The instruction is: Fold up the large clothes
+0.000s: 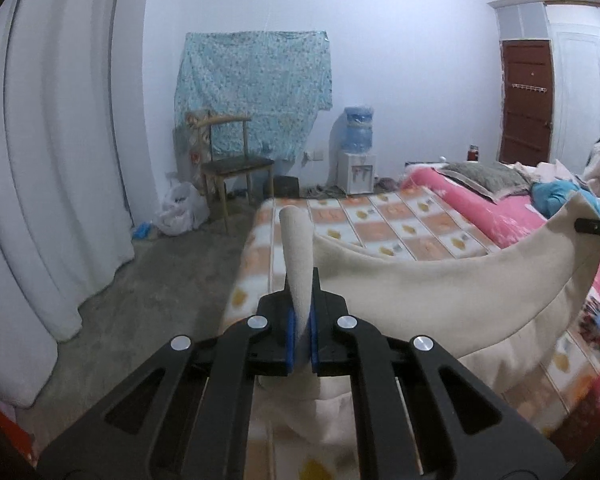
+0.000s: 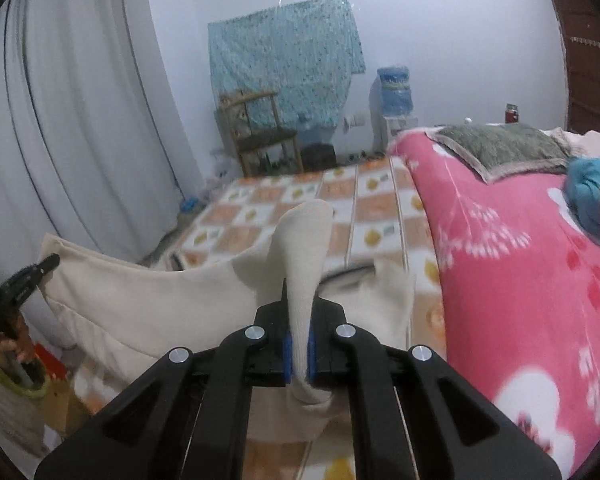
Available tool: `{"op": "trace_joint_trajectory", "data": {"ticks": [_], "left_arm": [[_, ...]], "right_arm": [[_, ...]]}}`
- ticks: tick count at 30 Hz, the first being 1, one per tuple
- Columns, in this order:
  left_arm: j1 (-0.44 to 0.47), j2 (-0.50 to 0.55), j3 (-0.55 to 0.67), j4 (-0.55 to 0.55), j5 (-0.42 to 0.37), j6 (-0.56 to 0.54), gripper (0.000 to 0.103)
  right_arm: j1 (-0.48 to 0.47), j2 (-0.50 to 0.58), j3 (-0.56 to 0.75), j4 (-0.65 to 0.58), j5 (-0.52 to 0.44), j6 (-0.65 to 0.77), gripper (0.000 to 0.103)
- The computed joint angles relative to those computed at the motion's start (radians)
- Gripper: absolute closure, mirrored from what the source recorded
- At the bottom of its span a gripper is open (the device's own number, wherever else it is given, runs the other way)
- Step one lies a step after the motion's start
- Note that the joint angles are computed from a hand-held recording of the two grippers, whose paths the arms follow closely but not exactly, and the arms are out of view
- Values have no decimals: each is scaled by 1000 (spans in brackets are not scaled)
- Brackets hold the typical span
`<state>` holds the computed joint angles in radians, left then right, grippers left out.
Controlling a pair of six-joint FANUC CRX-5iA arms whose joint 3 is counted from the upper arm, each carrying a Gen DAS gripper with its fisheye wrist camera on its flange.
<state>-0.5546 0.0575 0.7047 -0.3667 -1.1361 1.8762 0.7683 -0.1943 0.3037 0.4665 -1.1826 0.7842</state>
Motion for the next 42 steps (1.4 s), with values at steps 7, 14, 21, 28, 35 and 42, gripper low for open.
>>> {"op": "trace_joint_trajectory", "data": {"ticks": [7, 14, 21, 28, 35, 42], "left_arm": [[140, 313, 299, 195, -165, -108, 97], [221, 451, 373, 277, -334, -26, 79], [246, 204, 47, 405, -89, -54, 73], [222, 96, -184, 549, -57, -48, 49], [132, 80, -142, 275, -157, 140, 44], [-47, 8, -129, 81, -211, 201, 11]], "right_arm": [[-226, 199, 152, -232, 46, 136, 97], [-311, 336, 192, -307, -97, 109, 80], [-185, 144, -8, -117, 20, 75, 78], [-86, 34, -117, -213, -56, 84, 62], [-55, -39, -201, -197, -82, -140, 59], [201, -122, -290, 48, -151, -330, 28]]}}
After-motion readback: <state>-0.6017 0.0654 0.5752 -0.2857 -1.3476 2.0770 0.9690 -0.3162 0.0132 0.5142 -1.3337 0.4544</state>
